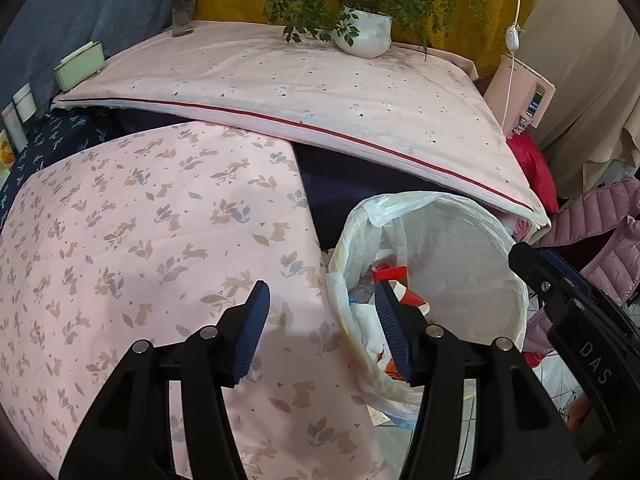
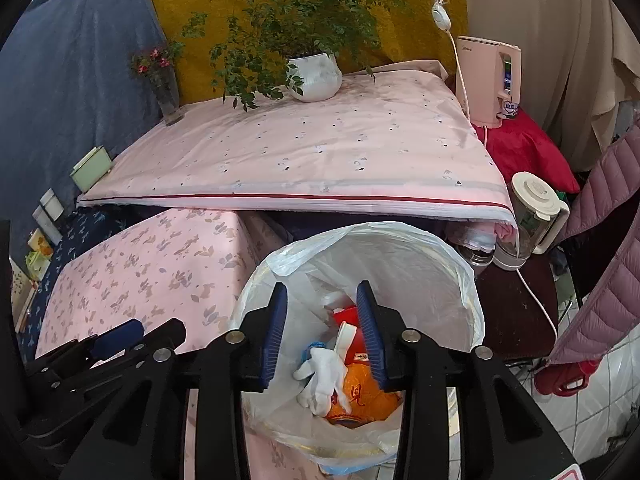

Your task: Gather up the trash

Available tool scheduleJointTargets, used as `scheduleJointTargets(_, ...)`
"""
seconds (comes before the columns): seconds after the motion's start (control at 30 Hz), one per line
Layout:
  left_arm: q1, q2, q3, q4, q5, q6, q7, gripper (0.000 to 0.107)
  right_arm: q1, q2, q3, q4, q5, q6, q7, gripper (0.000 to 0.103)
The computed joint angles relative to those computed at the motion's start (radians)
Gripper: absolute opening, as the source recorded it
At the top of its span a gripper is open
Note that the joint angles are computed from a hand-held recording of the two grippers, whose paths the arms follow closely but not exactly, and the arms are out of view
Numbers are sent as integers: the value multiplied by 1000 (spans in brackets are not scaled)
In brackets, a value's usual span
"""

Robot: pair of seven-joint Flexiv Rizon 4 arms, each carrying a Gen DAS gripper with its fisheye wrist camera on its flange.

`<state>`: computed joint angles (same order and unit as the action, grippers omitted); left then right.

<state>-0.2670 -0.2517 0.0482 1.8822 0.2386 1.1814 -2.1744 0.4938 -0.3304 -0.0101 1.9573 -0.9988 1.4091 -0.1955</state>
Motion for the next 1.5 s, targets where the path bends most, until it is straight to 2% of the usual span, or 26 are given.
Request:
scheduleJointTargets(0.1,-12,15,20,7,43,-12,-41,61,2,7,10,3,0,-16,-21,50)
scheduleJointTargets(0.27,-21,50,34,17,136,-56,-116,65,10,23,31,13,-21,-50,-53,72)
scheduleJointTargets(0.3,-22,59,34,19,159,-70,-133,67,11,26,39,16,-23,-60,-65,73)
scheduleJointTargets(0.37,-20,78,31,23,202,-99,-163,72,11,30,57,21,-10,-81,-90,83)
scheduleJointTargets(0.5,3,117,11,56,240,-119,-198,75,6,35,100,32,68,-102,-168,85)
scheduleJointTargets(0.57,15,137,3,77,254,-118,-214,76,22,48,79,51,27,-86,-129,91)
scheduleJointTargets(0.63,23,155,-5,88,283,-133,-243,79,33,63,68,62,-22,-107,-93,91)
scheduleJointTargets(0.7,34,174,-13,105,298,-137,-264,87,31,74,67,69,-78,-111,-51,91)
scheduleJointTargets(0.9,73,234,-35,160,328,-132,-313,91,9,100,109,90,-94,-140,-21,91)
scheduleJointTargets(1.0,90,263,-49,183,351,-134,-338,92,3,108,119,101,-105,-147,8,91)
scheduleJointTargets(1.03,96,270,-54,190,352,-133,-337,92,4,111,124,105,-106,-155,15,97)
scheduleJointTargets(1.27,122,291,-77,226,334,-136,-298,93,2,124,144,134,-132,-174,60,96)
scheduleJointTargets(1.5,127,312,-98,247,345,-142,-307,93,-6,140,154,156,-164,-186,86,96)
